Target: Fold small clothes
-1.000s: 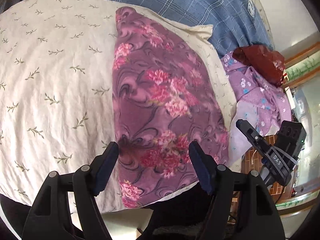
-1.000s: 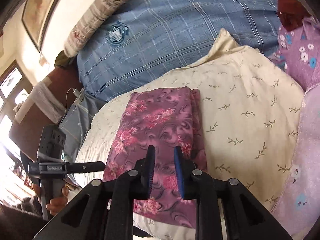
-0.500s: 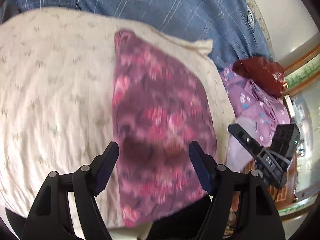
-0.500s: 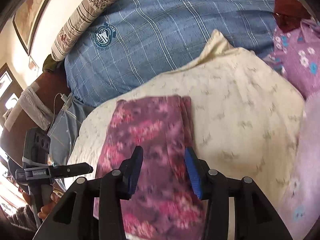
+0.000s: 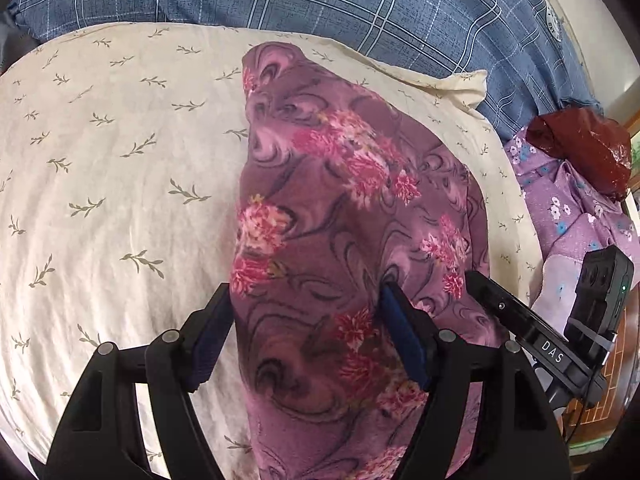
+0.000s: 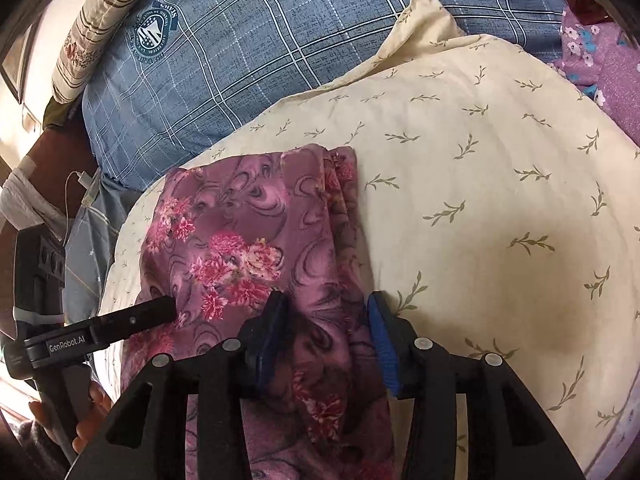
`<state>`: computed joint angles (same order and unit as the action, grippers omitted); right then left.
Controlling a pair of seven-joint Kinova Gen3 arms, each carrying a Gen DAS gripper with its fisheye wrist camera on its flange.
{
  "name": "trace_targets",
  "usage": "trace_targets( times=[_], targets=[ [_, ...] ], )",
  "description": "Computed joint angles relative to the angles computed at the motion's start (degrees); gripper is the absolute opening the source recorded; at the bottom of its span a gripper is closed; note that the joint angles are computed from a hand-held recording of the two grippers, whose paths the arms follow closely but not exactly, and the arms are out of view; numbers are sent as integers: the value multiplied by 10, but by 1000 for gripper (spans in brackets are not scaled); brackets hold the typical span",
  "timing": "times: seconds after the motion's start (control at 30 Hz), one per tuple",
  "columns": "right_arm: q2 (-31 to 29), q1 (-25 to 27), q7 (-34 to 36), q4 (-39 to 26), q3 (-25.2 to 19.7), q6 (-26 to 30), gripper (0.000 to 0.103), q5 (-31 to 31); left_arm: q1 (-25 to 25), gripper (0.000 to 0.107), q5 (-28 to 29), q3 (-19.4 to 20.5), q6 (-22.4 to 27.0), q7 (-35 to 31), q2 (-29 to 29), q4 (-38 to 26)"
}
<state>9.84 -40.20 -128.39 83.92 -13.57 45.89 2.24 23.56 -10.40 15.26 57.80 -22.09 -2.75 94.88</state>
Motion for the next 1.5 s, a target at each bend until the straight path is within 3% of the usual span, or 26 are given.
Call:
trace_targets(
  times=[0.1, 0.23, 0.37, 0.5, 0.57, 0.7, 0.83, 0.87, 0.93, 0.97, 1.07, 1.17, 1.23, 1.33, 1.37, 1.4, 1.47, 1.5],
  targets=[
    [-5, -2, -8, -2, 0, 6, 46, 0, 8, 74, -13, 3, 16, 9, 6, -13],
    [-12, 30, -15, -5, -41, 21, 56, 8, 18, 74, -25, 8, 37, 19, 2, -24],
    [-23, 2, -44, -18, -29, 55, 68, 52, 17, 74, -28, 10, 60, 25, -12, -32],
    [-49, 13, -77, 0, -31, 41, 86, 66, -57, 74, -37, 49, 55, 54, -77, 2],
    [-53, 4, -72, 6, -6, 25, 87, 44, -66, 74, 1, 18, 40, 34, -101, 23],
    [-21, 44, -18, -8, -18, 9, 87, -41, -26, 74, 94, -76, -16, -12, -110, 67],
    [17, 12, 1, -31, 10, -4, 87, -45, -43, 74, 187, -82, -56, -97, -77, 79],
    [33, -7, 14, -48, 26, 6, 84, -47, -31, 74, 210, -96, -70, -117, -68, 83],
    [52, -16, 43, -75, 27, 20, 37, -58, -26, 67, 236, -96, -90, -131, -58, 80],
    [54, -22, 52, -80, 27, 17, 27, -53, -38, 67, 234, -83, -86, -132, -57, 75],
    [22, -5, 55, -62, 8, -27, 17, -30, -79, 65, 195, -35, -86, -112, -59, 68],
    [38, -14, 40, -70, 43, -5, 9, -27, -78, 62, 207, -51, -87, -120, -53, 74],
    [54, -6, 57, -74, 53, 14, 9, -64, -78, 62, 203, -44, -88, -115, -57, 74],
    [24, 41, 88, -29, 26, -27, 18, -131, -80, 62, 179, -29, -67, -115, -69, 64],
    [10, 67, 104, -8, 2, -47, 27, -153, -78, 62, 186, -34, -67, -123, -75, 67],
    [3, 89, 118, 6, -17, -57, 50, -169, -69, 63, 202, -47, -74, -138, -83, 74],
    [-10, 109, 120, 27, -35, -63, 78, -178, -72, 65, 220, -52, -73, -157, -88, 79],
    [-14, 116, 115, 37, -44, -64, 80, -173, -73, 66, 222, -49, -72, -159, -87, 81]
  ],
)
